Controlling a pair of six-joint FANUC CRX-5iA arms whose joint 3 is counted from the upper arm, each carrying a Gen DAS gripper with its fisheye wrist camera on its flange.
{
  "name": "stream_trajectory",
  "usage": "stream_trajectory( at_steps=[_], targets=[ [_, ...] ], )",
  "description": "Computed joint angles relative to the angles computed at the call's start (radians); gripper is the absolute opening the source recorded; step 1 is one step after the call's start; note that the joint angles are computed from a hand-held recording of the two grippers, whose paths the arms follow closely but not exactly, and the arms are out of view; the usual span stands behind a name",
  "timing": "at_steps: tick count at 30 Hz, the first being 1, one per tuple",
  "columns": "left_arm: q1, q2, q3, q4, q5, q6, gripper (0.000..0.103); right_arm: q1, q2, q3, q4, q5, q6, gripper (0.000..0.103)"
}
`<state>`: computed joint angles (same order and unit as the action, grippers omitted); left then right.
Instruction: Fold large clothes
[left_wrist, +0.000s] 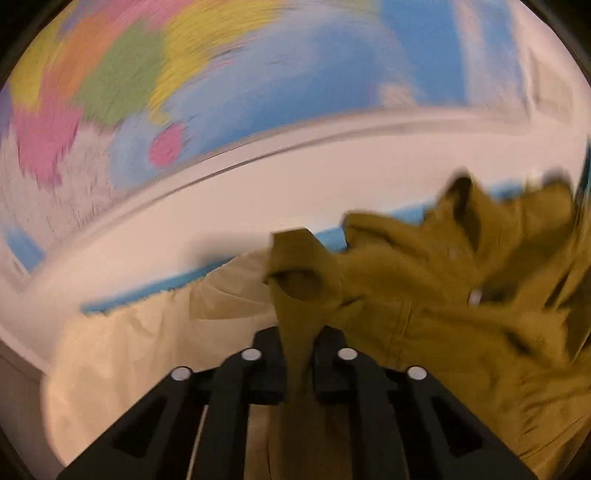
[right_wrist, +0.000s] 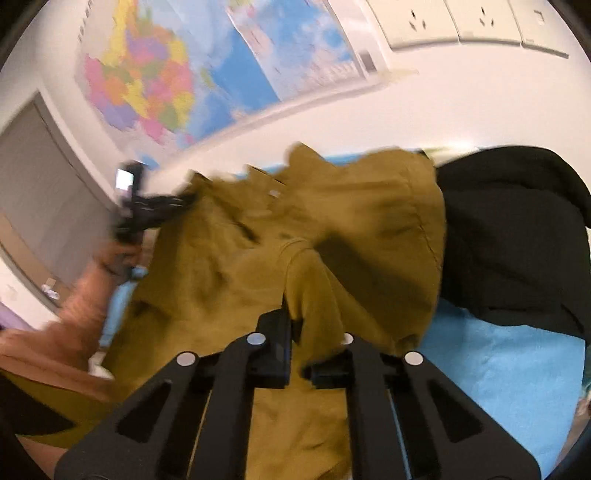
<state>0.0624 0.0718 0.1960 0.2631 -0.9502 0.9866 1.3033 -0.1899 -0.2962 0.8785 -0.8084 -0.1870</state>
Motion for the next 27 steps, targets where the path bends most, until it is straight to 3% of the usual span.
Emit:
stream_trajectory(
  at_steps=[2, 4, 7, 8, 12, 15, 18, 20, 22, 25, 27],
  targets=[
    [0.039, 0.009, 0.006, 0.055, -0.013, 0.028, 0.006, 0.004, -0.046, -0.032, 0.026, 0.023, -0.03, 0.006],
    [0.089, 0.022, -0.005, 0.143, -0.03, 0.049, 0.007, -0.018, -0.044, -0.018, -0.093, -0.006, -0.017, 0.006],
    [0.087, 0.034, 0.016, 0.07, -0.051, 0.115, 0.014, -0.086, 0.0, -0.004, -0.276, -0.002, 0.014, 0.01],
    [0.083, 0.024, 0.005, 0.052, -0.037, 0.111, 0.015, -0.101, 0.001, -0.025, -0.282, 0.029, -0.01, 0.01],
    [0.07, -0.058, -0.06, -0.005, 0.04, 0.081, 0.032, -0.108, -0.003, -0.102, -0.124, 0.081, -0.146, 0.013],
    [0.088, -0.152, -0.172, 0.119, 0.122, -0.08, 0.046, -0.066, 0.007, -0.078, -0.011, -0.014, -0.146, 0.005],
    [0.1, -0.207, -0.244, 0.245, 0.101, -0.225, 0.046, -0.065, -0.006, -0.106, 0.13, -0.024, -0.225, 0.004],
    [0.099, -0.223, -0.271, 0.278, 0.06, -0.282, 0.046, -0.073, 0.015, -0.093, 0.136, -0.043, -0.207, 0.004],
    [0.068, -0.239, -0.3, 0.224, 0.074, -0.288, 0.046, -0.09, 0.045, -0.058, 0.035, -0.04, -0.133, 0.004],
    [0.045, -0.221, -0.294, 0.107, 0.059, -0.222, 0.046, -0.088, 0.1, 0.017, -0.096, -0.142, -0.04, 0.024],
    [0.048, -0.236, -0.323, 0.098, 0.092, -0.229, 0.046, -0.061, 0.09, 0.0, -0.031, -0.199, -0.127, 0.036]
  ],
)
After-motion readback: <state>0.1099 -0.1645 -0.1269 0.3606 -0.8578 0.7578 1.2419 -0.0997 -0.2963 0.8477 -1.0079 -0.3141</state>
